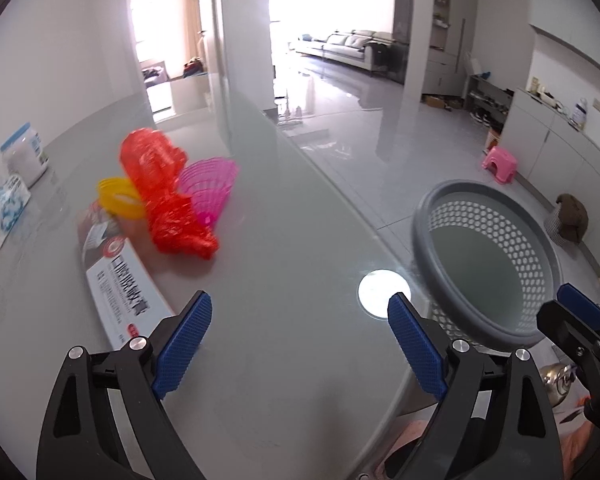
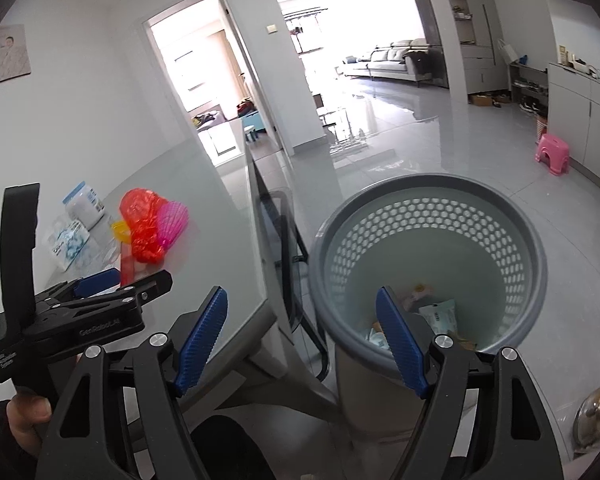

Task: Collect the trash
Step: 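Move back to the table and grasp the red-white toothpaste box with the left gripper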

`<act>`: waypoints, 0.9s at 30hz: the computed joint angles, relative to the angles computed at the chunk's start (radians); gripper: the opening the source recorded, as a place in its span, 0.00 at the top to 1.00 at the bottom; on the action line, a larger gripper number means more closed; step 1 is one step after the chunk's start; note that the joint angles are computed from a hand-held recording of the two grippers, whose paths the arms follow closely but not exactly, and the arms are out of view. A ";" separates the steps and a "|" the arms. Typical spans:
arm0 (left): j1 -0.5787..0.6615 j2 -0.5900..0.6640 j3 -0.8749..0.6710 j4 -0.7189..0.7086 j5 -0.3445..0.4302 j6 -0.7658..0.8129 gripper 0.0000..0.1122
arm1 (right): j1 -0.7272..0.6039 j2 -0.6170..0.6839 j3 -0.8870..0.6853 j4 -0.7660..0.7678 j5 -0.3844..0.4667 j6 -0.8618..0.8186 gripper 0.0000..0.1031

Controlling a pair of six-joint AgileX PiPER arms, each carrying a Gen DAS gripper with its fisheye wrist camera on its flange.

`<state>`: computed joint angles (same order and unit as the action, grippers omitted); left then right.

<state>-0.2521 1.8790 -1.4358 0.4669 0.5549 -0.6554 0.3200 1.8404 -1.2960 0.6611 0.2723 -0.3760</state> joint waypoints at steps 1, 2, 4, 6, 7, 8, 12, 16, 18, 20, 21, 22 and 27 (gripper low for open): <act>0.008 -0.003 0.010 0.017 -0.002 -0.020 0.22 | 0.005 0.003 -0.005 -0.003 0.002 0.000 0.28; 0.015 -0.003 0.013 0.038 -0.001 -0.046 0.22 | 0.014 0.008 -0.013 -0.018 0.005 0.010 0.27; 0.032 -0.005 0.030 0.072 -0.015 -0.094 0.22 | 0.028 0.022 -0.038 -0.064 0.015 0.048 0.27; 0.050 0.009 0.021 0.057 -0.018 -0.090 0.22 | 0.043 0.042 -0.072 -0.099 0.032 0.087 0.27; 0.062 0.018 0.014 0.031 -0.022 -0.066 0.22 | 0.048 0.052 -0.087 -0.101 0.043 0.091 0.27; 0.069 0.028 0.003 0.018 -0.021 -0.055 0.22 | 0.051 0.058 -0.098 -0.102 0.052 0.093 0.27; 0.074 0.045 -0.001 0.079 -0.008 -0.101 0.22 | 0.075 0.069 -0.130 -0.159 0.069 0.138 0.27; 0.093 0.025 0.037 0.104 -0.022 -0.127 0.21 | 0.086 0.078 -0.158 -0.184 0.084 0.164 0.27; 0.110 0.010 0.059 0.118 -0.025 -0.143 0.22 | 0.084 0.081 -0.165 -0.170 0.093 0.153 0.27; 0.128 -0.008 0.088 0.143 -0.027 -0.163 0.21 | 0.086 0.086 -0.174 -0.161 0.100 0.149 0.27; 0.137 -0.014 0.097 0.152 -0.027 -0.166 0.22 | 0.089 0.092 -0.182 -0.161 0.104 0.152 0.27; 0.149 -0.021 0.112 0.157 -0.026 -0.170 0.22 | 0.093 0.099 -0.191 -0.165 0.108 0.158 0.27; 0.209 -0.042 0.167 0.151 -0.037 -0.169 0.21 | 0.124 0.130 -0.233 -0.189 0.126 0.188 0.27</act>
<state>-0.0431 1.8370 -1.2686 0.6184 0.5178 -0.8245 0.4438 1.9708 -1.5291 0.4718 0.3980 -0.1883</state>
